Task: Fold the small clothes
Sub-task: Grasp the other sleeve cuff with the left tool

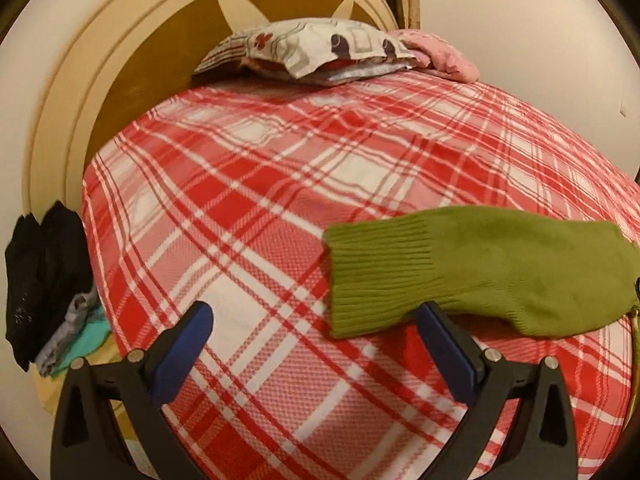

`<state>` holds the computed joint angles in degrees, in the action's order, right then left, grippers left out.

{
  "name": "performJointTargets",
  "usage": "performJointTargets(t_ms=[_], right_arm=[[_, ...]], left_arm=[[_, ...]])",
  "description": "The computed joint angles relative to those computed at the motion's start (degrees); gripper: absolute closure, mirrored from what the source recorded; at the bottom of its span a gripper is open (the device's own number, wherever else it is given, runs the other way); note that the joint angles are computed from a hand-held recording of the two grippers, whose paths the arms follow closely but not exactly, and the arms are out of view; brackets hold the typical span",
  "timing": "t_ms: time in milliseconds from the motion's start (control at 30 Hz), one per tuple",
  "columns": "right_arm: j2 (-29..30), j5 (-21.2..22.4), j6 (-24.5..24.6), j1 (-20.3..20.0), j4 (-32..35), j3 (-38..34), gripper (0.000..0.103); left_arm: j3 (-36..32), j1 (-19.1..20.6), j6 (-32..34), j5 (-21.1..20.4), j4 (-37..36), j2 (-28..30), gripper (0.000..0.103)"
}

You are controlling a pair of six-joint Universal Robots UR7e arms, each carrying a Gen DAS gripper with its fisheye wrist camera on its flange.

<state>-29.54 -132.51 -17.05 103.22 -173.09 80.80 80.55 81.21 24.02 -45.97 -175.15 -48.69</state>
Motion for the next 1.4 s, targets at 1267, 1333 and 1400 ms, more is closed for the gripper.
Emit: performJointTargets(t_ms=[1267, 1333, 1400], right_arm=[[2.73, -2.71, -15.14, 3.08, -24.55, 9.89, 0.042], [2.58, -2.59, -14.91, 3.02, -24.46, 10.08, 0.042], [2.55, -2.57, -14.64, 2.92, -24.41, 10.13, 0.042]], left_arm=[[-4.46, 0.23, -8.27, -4.01, 6.03, 2.81, 0.005], [-4.26, 0.23, -8.33, -4.37, 5.75, 2.71, 0.01], [-3.7, 0.22, -7.58, -5.34, 4.79, 2.33, 0.025]])
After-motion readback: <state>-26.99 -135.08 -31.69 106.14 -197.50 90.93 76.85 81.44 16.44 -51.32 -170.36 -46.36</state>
